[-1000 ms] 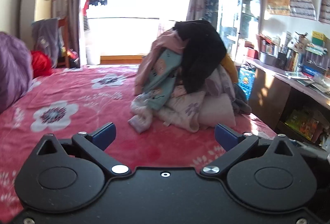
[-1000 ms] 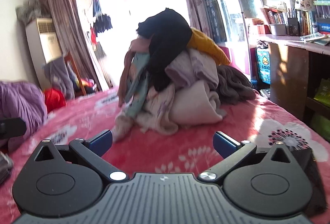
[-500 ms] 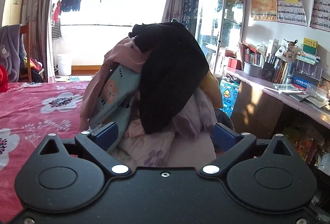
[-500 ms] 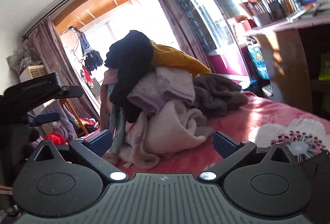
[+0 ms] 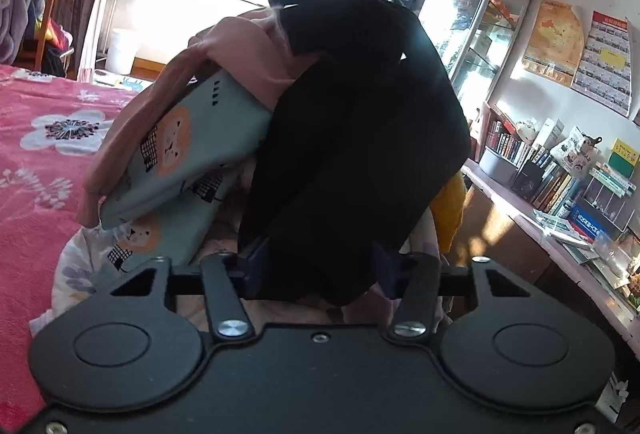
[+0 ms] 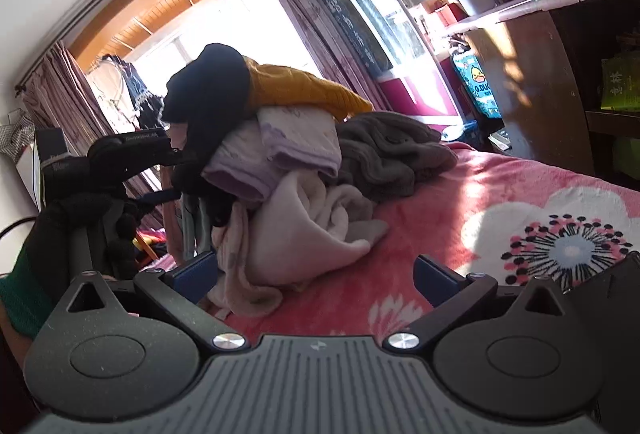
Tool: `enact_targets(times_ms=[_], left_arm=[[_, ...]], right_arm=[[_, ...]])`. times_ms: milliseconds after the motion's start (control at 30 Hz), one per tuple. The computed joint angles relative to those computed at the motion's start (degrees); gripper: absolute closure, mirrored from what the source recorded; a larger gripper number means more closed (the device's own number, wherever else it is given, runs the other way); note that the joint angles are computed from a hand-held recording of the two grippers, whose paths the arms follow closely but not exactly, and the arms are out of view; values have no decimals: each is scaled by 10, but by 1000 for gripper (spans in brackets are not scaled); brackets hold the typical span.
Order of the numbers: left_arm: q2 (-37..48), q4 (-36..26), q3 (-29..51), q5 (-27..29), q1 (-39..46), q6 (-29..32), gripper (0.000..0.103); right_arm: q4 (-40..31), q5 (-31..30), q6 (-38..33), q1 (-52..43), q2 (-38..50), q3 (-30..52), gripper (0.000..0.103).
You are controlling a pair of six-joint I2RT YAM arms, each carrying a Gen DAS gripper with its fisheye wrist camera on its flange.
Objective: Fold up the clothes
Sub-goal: 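Reach the left gripper into the heap and grasp the black garment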
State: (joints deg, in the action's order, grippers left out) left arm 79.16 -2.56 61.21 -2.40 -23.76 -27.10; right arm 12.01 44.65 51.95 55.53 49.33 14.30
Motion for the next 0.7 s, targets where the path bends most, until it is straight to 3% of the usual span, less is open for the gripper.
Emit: enact_targets(times_ms=[100, 333, 533, 700], left_arm=[[-23, -1, -15, -3, 2, 4, 83], [-148, -54, -60, -40, -19, 63, 88], [-341, -201, -100, -42, -6, 106, 88], [-462, -337, -97, -21, 44, 140, 88]], right_arm=[[-9, 10, 6, 7, 9, 6, 0], [-15, 15, 7, 26, 23, 16, 0], [21, -20, -17, 44, 27, 15, 0], [20, -13, -8, 89, 48, 31, 0]])
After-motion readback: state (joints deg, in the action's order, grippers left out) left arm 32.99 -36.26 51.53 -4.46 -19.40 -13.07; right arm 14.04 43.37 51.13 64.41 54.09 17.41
